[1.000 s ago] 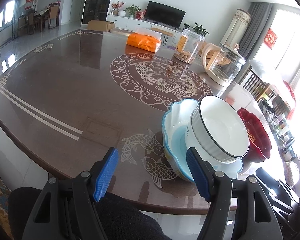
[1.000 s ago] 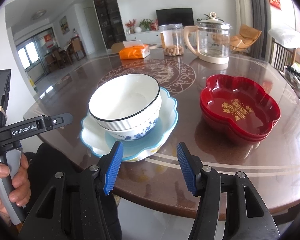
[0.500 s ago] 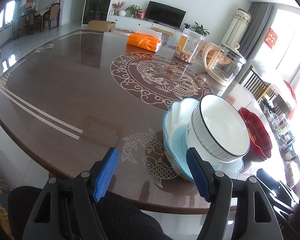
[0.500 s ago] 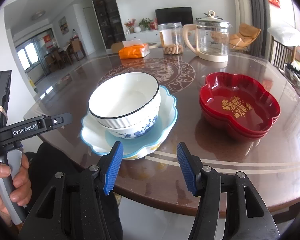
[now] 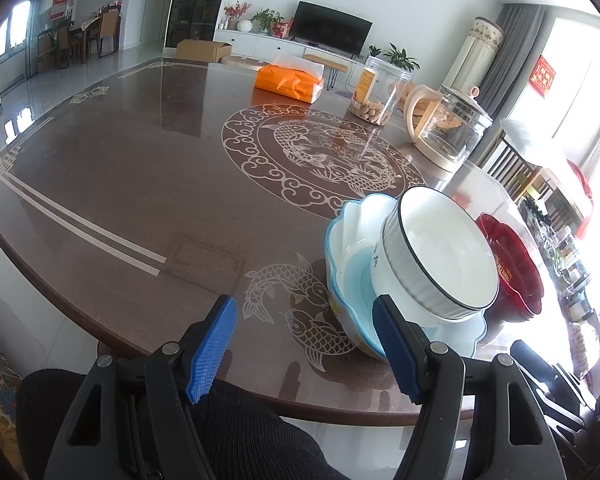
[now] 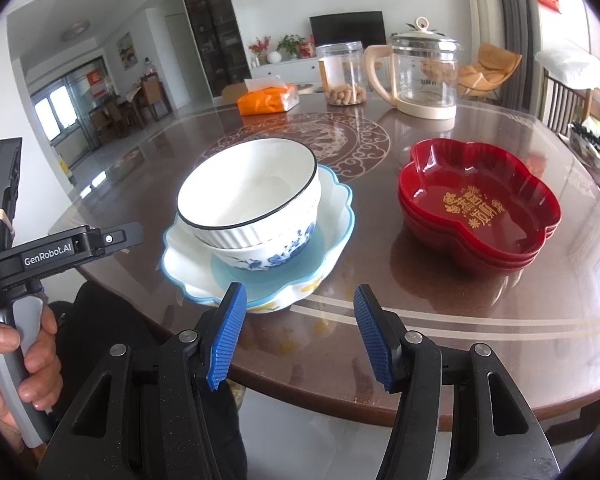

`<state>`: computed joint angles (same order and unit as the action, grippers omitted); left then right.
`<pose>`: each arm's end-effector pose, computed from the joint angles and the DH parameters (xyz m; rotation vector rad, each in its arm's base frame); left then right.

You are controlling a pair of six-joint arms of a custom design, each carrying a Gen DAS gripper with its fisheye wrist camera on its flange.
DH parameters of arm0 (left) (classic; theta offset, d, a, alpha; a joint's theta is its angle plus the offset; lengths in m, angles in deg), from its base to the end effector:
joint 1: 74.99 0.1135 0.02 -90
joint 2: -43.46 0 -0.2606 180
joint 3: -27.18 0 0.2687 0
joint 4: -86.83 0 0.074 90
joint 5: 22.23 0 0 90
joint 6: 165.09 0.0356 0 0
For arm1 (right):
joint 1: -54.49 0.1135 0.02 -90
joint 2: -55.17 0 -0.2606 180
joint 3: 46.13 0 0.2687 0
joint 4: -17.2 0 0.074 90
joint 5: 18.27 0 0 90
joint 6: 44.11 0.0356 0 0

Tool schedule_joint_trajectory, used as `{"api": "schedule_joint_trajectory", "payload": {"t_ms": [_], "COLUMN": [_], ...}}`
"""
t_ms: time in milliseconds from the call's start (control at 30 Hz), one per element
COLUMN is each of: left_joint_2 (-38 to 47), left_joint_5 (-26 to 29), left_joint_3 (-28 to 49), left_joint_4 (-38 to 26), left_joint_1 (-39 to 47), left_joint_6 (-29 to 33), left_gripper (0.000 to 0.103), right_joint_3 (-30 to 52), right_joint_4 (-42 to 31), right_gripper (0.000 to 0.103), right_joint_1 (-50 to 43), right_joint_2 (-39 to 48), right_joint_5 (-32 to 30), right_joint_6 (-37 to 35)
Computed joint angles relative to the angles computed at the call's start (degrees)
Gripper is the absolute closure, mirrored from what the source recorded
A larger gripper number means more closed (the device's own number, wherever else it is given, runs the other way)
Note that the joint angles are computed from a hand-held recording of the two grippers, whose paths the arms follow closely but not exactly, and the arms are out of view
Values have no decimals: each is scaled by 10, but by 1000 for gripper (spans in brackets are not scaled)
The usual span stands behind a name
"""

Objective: Organize plates and bowls

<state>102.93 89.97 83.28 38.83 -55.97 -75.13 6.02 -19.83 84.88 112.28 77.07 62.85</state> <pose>0.2149 0.0598 0.2386 -0.2345 2.3929 -0.3255 0.1979 0.1122 0.2359 -0.2234 2.3098 0.3158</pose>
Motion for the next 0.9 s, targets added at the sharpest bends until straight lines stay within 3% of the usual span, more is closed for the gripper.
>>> {"api": "schedule_joint_trajectory", "payload": {"t_ms": [333, 567, 900], "left_joint_2": [-2, 34, 95], "left_joint_5": [6, 34, -49], "left_joint_3": [21, 56, 78], "left_joint_4": [-18, -54, -68], "left_joint_1": [21, 43, -71], "left_joint_6": [16, 38, 9], "left_gripper": [33, 33, 33], "right_joint_3": [-11, -13, 43], "right_joint_4": [1, -3, 26], "right_gripper": [43, 43, 43], "right_joint_1": [-16, -114, -152], "right_joint_2": [-29, -38, 66], "right_joint_5": [2, -39, -127], "right_joint_6": [-7, -20, -51]}}
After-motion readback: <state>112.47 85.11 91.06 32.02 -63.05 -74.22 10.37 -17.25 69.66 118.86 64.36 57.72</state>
